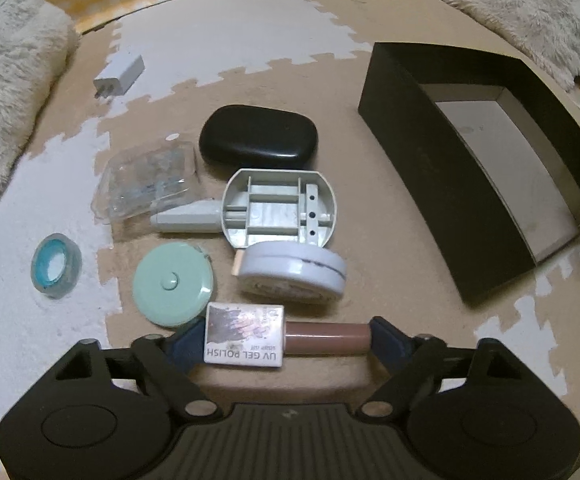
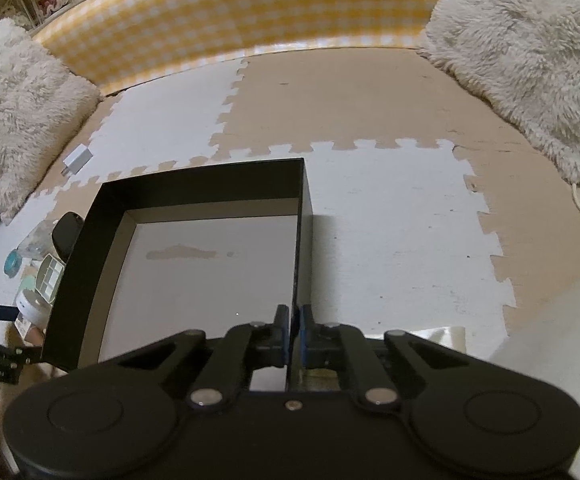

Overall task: Organize rigid objects
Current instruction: 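Grasp the UV gel polish bottle with the left tool, then carry the polish bottle into the black tray and open the left tool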

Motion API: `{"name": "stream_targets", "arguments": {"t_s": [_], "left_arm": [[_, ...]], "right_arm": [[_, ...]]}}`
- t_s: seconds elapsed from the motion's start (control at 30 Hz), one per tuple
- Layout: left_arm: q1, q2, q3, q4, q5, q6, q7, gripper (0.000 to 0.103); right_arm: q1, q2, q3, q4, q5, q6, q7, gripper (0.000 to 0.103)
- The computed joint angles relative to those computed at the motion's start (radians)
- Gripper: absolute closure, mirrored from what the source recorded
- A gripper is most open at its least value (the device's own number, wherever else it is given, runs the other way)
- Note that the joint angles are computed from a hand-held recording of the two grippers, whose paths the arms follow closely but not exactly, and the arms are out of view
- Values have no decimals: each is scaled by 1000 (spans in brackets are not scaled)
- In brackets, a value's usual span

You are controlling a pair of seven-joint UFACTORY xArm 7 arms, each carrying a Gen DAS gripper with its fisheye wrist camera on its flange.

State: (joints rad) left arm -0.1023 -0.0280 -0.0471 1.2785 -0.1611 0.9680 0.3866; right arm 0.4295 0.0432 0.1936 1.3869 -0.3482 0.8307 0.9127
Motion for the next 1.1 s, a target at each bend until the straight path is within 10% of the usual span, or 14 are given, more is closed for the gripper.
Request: {"name": "stream_targets", "arguments": {"t_s": [0.43,0.87,1.1], "left_arm": [[-26,-82,-1,14,-149,133,-37,18],[-90,-135,0,-15,-458,-23,-224,18],[-127,-108,-34,-20,-423,-97,-296,18]], "right_arm": [[-3,-4,0,-7,6,-9,1,98],[1,4,0,4,-5,5,10,98],[3,10,-2,12,-3,13,18,98]]}}
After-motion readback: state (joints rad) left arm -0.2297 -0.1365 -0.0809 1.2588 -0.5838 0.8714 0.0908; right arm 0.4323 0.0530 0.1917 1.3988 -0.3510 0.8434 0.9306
